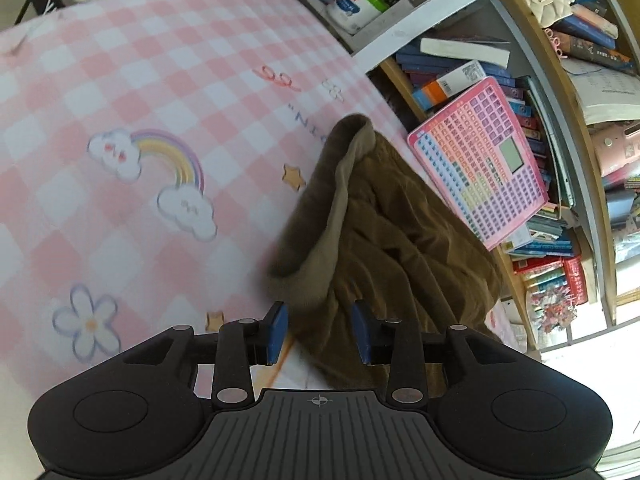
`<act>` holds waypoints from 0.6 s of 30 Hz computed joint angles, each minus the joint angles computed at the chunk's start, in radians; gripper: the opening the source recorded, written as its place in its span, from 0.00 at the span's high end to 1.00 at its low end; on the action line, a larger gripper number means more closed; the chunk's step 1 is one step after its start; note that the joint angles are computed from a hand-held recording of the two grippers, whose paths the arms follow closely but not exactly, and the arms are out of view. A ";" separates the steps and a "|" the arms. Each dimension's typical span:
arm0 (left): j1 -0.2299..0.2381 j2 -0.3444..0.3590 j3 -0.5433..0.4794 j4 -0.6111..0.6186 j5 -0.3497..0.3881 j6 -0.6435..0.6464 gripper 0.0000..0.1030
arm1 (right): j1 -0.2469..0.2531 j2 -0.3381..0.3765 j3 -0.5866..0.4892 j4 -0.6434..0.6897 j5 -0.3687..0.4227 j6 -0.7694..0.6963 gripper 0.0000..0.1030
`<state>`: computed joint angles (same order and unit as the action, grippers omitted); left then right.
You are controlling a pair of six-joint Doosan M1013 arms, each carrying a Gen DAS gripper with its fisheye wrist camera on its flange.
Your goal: Fold clothes
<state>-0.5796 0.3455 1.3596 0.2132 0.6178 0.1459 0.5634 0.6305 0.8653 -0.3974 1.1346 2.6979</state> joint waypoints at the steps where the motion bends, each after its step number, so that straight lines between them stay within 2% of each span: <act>1: -0.004 0.002 -0.004 0.005 0.009 -0.014 0.62 | 0.004 -0.015 0.015 -0.026 -0.042 0.008 0.95; 2: -0.007 0.004 -0.007 0.008 0.016 -0.026 0.53 | 0.010 -0.039 0.039 -0.063 -0.100 0.027 0.95; 3: -0.009 0.007 -0.012 0.004 0.025 -0.034 0.50 | 0.018 -0.070 0.071 -0.110 -0.168 0.056 0.96; 5: -0.010 0.011 -0.020 -0.003 0.032 -0.043 0.50 | 0.037 -0.130 0.130 -0.224 -0.294 0.128 0.96; 6: -0.011 0.011 -0.021 0.001 0.029 -0.050 0.49 | 0.049 -0.161 0.162 -0.296 -0.330 0.166 0.96; 7: -0.012 0.011 -0.021 0.008 0.025 -0.058 0.48 | 0.060 -0.184 0.186 -0.351 -0.332 0.196 0.96; 8: -0.013 0.010 -0.019 0.017 0.017 -0.071 0.46 | 0.068 -0.206 0.210 -0.377 -0.309 0.218 0.96; 10: -0.015 0.009 -0.012 0.029 0.000 -0.096 0.43 | 0.071 -0.231 0.252 -0.326 -0.218 0.225 0.96; 13: -0.013 0.014 -0.009 -0.005 -0.005 -0.100 0.42 | 0.046 -0.231 0.285 -0.103 -0.040 0.167 0.96; 15: -0.012 0.024 -0.020 -0.035 0.011 -0.089 0.42 | 0.035 -0.234 0.316 -0.012 0.001 0.184 0.95; 18: -0.014 0.038 -0.034 -0.046 0.012 -0.100 0.41 | 0.043 -0.236 0.336 -0.010 0.014 0.194 0.95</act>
<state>-0.5933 0.3831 1.3257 0.1676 0.6297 0.0457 0.6061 0.3949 1.2016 -0.4073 1.1484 2.8918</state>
